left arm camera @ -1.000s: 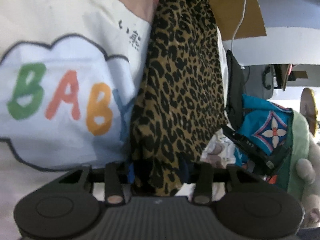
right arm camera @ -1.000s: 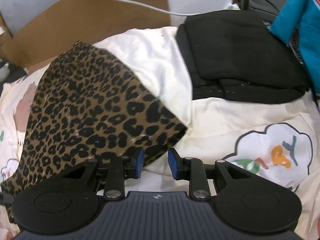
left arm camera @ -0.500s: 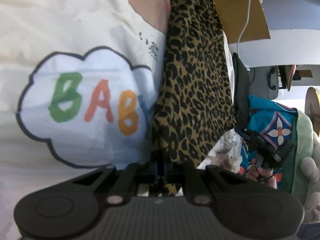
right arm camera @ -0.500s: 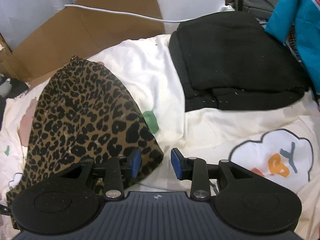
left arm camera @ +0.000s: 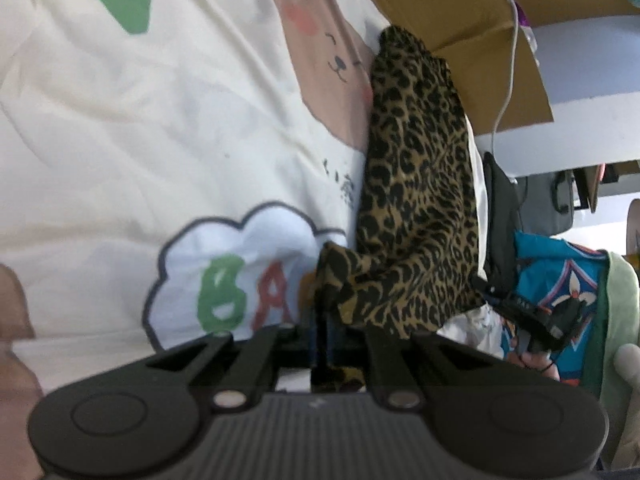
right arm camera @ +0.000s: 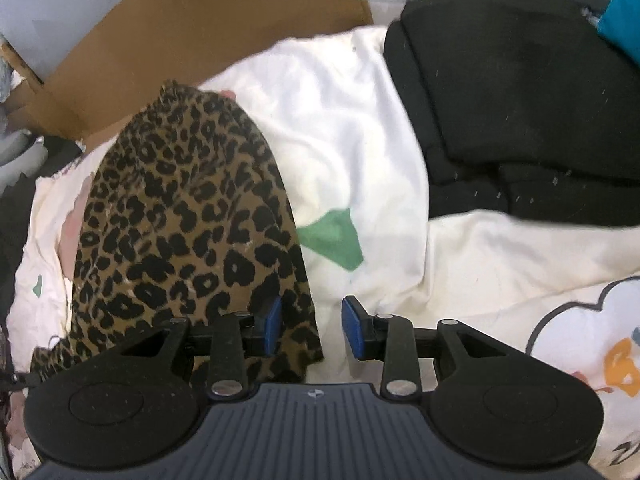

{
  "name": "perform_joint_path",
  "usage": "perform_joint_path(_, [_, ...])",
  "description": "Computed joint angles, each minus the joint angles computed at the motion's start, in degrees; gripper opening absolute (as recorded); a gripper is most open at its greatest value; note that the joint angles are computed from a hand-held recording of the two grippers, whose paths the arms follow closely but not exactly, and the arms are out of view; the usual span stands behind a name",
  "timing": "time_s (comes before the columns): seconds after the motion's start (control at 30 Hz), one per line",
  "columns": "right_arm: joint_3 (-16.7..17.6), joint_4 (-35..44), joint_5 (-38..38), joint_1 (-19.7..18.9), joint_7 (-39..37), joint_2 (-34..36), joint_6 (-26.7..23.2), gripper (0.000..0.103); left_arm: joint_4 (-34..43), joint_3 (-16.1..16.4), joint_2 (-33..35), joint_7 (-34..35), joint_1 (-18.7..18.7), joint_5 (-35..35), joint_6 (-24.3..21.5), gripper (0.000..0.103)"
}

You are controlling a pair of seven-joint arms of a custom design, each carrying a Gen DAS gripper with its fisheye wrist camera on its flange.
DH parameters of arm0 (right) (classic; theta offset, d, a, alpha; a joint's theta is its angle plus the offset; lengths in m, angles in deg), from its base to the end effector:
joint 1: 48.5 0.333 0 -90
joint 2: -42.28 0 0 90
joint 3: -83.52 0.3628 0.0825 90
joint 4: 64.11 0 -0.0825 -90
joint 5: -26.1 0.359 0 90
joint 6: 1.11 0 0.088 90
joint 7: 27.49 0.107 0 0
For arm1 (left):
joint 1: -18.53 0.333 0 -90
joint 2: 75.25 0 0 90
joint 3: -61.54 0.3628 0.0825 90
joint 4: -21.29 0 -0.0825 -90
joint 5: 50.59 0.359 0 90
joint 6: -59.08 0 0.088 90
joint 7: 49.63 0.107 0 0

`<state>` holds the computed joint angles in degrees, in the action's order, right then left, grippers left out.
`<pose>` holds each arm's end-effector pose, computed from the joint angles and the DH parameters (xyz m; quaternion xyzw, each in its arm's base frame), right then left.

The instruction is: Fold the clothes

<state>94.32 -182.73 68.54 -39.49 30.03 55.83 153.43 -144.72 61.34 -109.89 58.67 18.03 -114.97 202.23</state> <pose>0.5767 0.1766 0.4159 -0.7639 0.5739 0.0095 0.2949 0.2913 0.0021 0.4136 0.8077 -0.4582 0.3426 0.1425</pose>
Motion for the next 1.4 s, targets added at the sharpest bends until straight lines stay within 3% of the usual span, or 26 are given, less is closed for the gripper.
perform_joint_path(0.2, [-0.18, 0.69, -2.19, 0.29, 1.15, 0.36, -1.96, 0.038, -0.11, 0.07, 0.25, 0.08, 0.09, 0.44, 0.15, 0.005])
perform_joint_path(0.37, [-0.44, 1.43, -4.51, 0.9, 3.03, 0.7, -3.64, 0.021, 0.71, 0.57, 0.29, -0.69, 0.62, 4.28, -2.61, 0.005])
perform_joint_path(0.43, [-0.94, 2.21, -6.39, 1.38, 5.63, 0.75, -4.63, 0.009, 1.29, 0.73, 0.39, -0.95, 0.95, 4.34, -2.56, 0.005])
perform_joint_path(0.53, [-0.9, 2.23, -7.24, 1.47, 7.04, 0.06, -4.96, 0.005, 2.63, 0.23, 0.38, -1.72, 1.23, 5.28, -1.94, 0.005])
perform_joint_path(0.7, [-1.01, 0.63, -4.6, 1.31, 8.49, -2.75, -5.62, 0.004, 6.78, 0.45, 0.21, -6.09, 2.71, 12.76, -5.73, 0.004])
perform_joint_path(1.0, [-4.05, -0.25, -5.77, 3.72, 14.37, -9.51, -13.65, 0.004, 14.46, -0.49, -4.58, -17.3, 5.77, 24.28, -11.41, 0.001])
perform_joint_path(1.4, [-7.67, -2.24, -6.8, 6.26, 12.55, -17.21, -23.94, 0.004, 13.57, -0.29, -14.89, -26.99, 6.35, 30.58, -17.9, 0.001])
